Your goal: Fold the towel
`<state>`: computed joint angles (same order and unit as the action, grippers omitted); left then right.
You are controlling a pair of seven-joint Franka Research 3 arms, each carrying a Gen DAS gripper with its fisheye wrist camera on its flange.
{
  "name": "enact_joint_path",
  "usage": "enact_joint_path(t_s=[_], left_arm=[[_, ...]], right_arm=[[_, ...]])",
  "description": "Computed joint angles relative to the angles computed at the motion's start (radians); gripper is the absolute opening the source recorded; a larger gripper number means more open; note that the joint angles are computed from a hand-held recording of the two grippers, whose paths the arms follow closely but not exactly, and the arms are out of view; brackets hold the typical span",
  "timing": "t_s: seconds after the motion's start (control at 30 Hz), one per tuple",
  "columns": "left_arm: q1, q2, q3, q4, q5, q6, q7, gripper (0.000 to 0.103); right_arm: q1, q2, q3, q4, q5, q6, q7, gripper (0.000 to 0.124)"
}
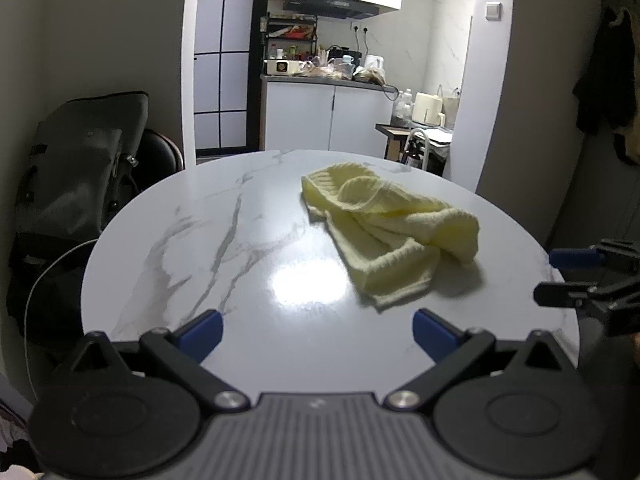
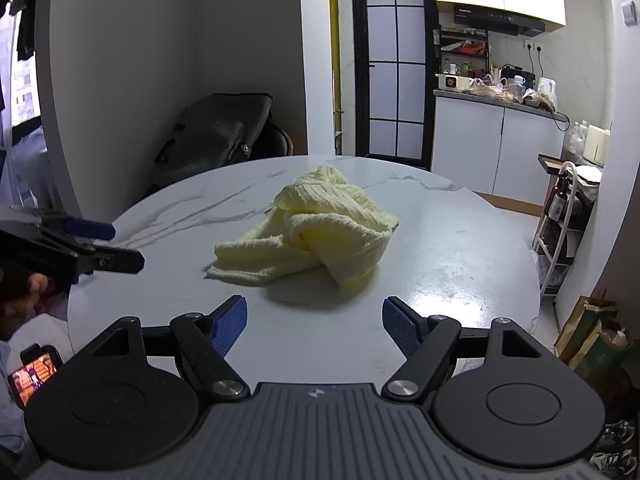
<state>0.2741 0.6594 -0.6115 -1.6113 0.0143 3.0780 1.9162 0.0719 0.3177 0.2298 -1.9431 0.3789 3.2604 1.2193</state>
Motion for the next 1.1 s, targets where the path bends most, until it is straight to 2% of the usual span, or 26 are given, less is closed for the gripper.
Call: enact_joint_path(t_s=[0.13, 0.3, 0.57, 0.7, 0.83, 0.93, 0.97, 1.07, 1.1], left_arm=[[-0.011, 0.004, 0.012, 0.007, 0.007, 0.005, -0.004, 0.103], [-0.023, 0.013, 0.023, 0.022, 0.020, 0.012, -0.015, 0.103], [-0.045, 0.015, 0.049, 0.033, 0.044, 0.013, -0.033, 0.103], [-0.054, 0.017, 0.057, 0.037, 0.052, 0.014, -0.040, 0.103], [-0.056, 0.017, 0.058, 0.038, 0.058, 0.018, -0.043, 0.103], [-0.063, 0.020, 0.065, 0.044, 0.063, 0.014, -0.050, 0.103], [-0.065, 0.021, 0.067, 0.046, 0.064, 0.013, -0.052, 0.103], [-0.072, 0.021, 0.073, 0.051, 0.068, 0.013, -0.052, 0.103], [-0.073, 0.021, 0.073, 0.052, 0.070, 0.013, -0.051, 0.103]], right_arm=[[0.031, 0.007, -0.031, 0.015, -0.008, -0.014, 0.005, 0.079], [0.018, 0.006, -0.017, 0.019, -0.001, -0.019, -0.006, 0.079], [0.094, 0.008, -0.108, 0.028, -0.018, -0.008, 0.018, 0.079], [0.108, 0.012, -0.125, 0.032, -0.036, -0.003, 0.018, 0.079], [0.069, 0.021, -0.082, 0.044, -0.042, -0.001, 0.008, 0.079], [-0.029, 0.039, 0.029, 0.066, -0.024, 0.003, -0.009, 0.079], [-0.041, 0.044, 0.043, 0.073, -0.022, 0.006, -0.012, 0.079], [0.019, 0.053, -0.026, 0.092, -0.031, 0.005, -0.004, 0.079], [0.021, 0.056, -0.030, 0.097, -0.034, 0.002, -0.005, 0.079]])
